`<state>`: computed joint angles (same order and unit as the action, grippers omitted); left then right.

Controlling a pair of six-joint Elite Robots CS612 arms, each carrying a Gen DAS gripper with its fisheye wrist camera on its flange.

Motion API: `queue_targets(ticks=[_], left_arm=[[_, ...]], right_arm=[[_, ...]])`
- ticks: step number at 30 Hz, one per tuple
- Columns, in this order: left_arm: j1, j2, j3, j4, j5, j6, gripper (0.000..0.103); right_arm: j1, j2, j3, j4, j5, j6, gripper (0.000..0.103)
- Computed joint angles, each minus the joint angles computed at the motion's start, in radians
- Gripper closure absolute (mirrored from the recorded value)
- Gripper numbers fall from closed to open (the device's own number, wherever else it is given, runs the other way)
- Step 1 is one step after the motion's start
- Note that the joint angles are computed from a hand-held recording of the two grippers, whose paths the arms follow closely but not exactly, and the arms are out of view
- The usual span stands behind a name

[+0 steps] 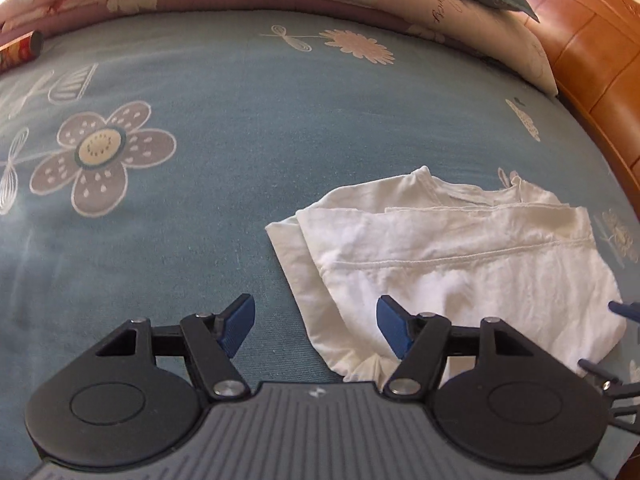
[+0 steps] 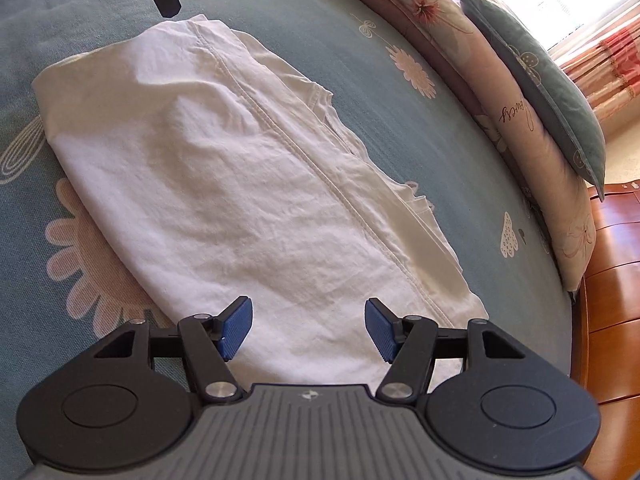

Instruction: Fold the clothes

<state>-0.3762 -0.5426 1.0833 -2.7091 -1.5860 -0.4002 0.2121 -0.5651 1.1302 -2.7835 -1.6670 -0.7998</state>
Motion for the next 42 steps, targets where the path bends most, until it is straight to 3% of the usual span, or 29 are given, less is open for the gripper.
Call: queue_targets(ticks=[2,5,7,10,12,13,14,19,24,26,29,33,38,39,40,42], left_arm=[[0.010,0.011,0.004,-0.044,-0.043,-0.056,0.045],[0.023,0.042,-0.025,-0.095,-0.111,-0.099,0.046],[0.027,0.068,-0.068,-0.081,-0.133,-0.105,0.046],[0.038,0.109,-0.135,-0.028,-0.172,-0.133,0.054],[0.043,0.128,-0.161,-0.028,-0.191,-0.148,0.068],[0.046,0.135,-0.172,-0.034,-0.210,-0.150,0.086],[0.049,0.141,-0.181,-0.041,-0.226,-0.150,0.095],[0.042,0.141,-0.201,-0.053,-0.173,-0.057,0.096],[0.047,0.148,-0.230,0.044,-0.175,-0.100,0.090],[0.046,0.118,-0.170,-0.019,-0.156,-0.121,0.079],[0.042,0.059,-0.059,-0.099,-0.148,-0.141,0.067],[0.032,-0.009,0.077,-0.125,-0.186,-0.164,0.067],[0.010,-0.047,0.171,-0.107,-0.215,-0.207,0.070],[0.005,-0.051,0.182,-0.092,-0.213,-0.214,0.074],[0.002,-0.055,0.193,-0.084,-0.212,-0.221,0.087],[-0.001,-0.070,0.222,-0.126,-0.213,-0.230,0.092]], right_arm=[[0.006,0.005,-0.013,0.017,0.009,0.008,0.036],[0.012,0.010,-0.029,0.033,0.019,0.013,0.036],[0.016,0.013,-0.035,0.041,0.020,0.010,0.036],[0.020,0.016,-0.041,0.051,0.013,0.007,0.036],[0.020,0.017,-0.044,0.061,0.012,0.016,0.036],[0.021,0.017,-0.044,0.063,0.010,0.022,0.036],[0.021,0.017,-0.044,0.066,0.009,0.027,0.036],[0.021,0.012,-0.042,0.089,0.026,0.062,0.036],[0.021,0.010,-0.062,0.146,0.131,0.127,0.036],[0.020,0.012,-0.073,0.158,0.198,0.138,0.036],[0.028,0.023,-0.098,0.159,0.240,0.138,0.036],[0.031,0.031,-0.118,0.182,0.254,0.168,0.036],[0.030,0.033,-0.122,0.222,0.244,0.151,0.036],[0.030,0.034,-0.124,0.228,0.240,0.140,0.036],[0.030,0.034,-0.125,0.234,0.235,0.128,0.036],[0.030,0.035,-0.127,0.237,0.230,0.107,0.036]])
